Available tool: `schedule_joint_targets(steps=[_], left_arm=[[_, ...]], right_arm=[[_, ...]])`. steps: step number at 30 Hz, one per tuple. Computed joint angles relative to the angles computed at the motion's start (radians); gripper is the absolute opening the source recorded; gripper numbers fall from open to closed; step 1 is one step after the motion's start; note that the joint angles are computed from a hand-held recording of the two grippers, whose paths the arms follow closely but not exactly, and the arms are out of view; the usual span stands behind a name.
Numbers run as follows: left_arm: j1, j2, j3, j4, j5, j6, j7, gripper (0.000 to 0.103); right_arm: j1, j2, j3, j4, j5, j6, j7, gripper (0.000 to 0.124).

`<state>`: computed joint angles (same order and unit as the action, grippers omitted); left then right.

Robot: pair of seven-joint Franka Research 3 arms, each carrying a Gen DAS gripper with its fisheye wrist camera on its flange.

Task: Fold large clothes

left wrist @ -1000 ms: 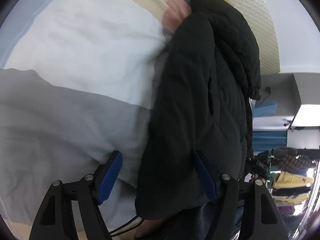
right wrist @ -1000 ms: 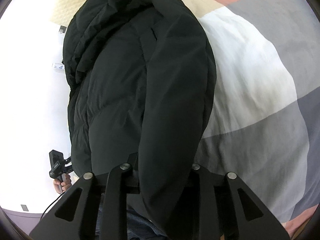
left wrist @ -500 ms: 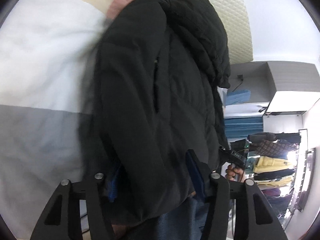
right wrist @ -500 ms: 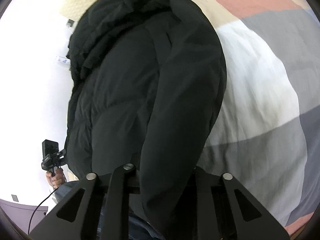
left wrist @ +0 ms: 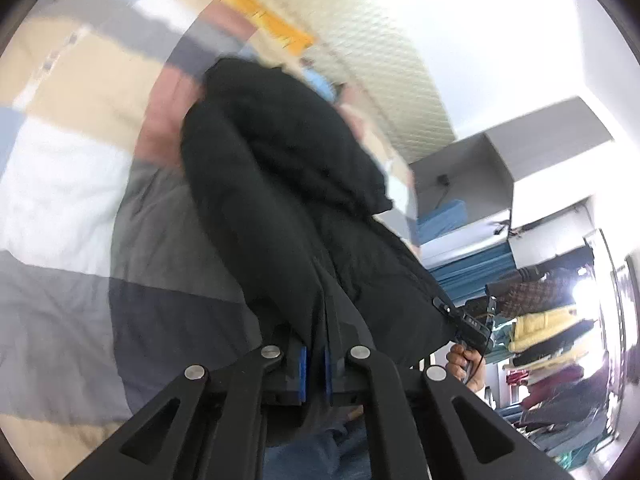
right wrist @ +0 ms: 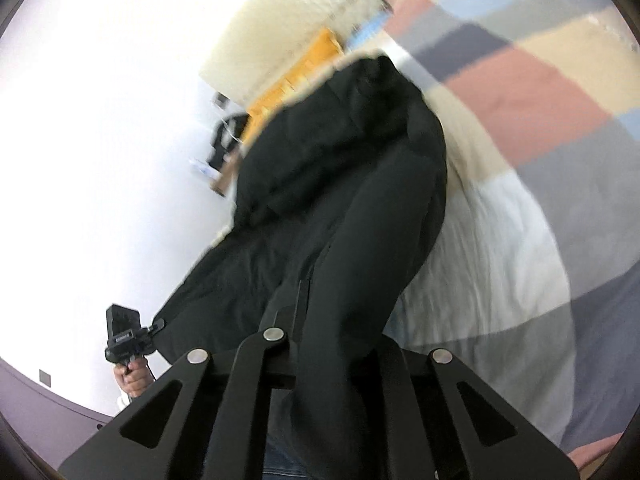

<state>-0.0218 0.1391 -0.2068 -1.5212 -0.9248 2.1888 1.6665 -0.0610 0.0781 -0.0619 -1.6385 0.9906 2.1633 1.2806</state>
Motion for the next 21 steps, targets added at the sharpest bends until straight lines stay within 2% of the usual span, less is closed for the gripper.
schedule_joint_targets(steps=[4, 8, 11, 16, 21], left_arm=[[-0.025, -0.085, 0.004, -0.038, -0.004, 0.055, -0.01, 0.004], [-0.055, -0.205, 0.036, -0.133, -0.019, 0.118, -0.044, 0.004], [-0.095, -0.26, 0.052, -0.18, 0.002, 0.169, -0.081, 0.004], [-0.152, -0.411, 0.109, -0.302, -0.01, 0.198, -0.096, 0.004], [-0.209, -0.522, 0.15, -0.389, 0.007, 0.229, -0.127, 0.004]], right_arm=[[-0.02, -0.074, -0.023, -0.037, 0.079, -0.01, -0.054, 0.007], [-0.014, -0.16, -0.051, -0.095, 0.112, -0.019, -0.071, 0.007], [0.005, -0.23, -0.069, -0.145, 0.11, -0.028, -0.091, 0.007], [0.046, -0.332, -0.104, -0.222, 0.14, -0.02, -0.114, 0.007], [0.085, -0.471, -0.124, -0.335, 0.174, 0.039, -0.096, 0.007]])
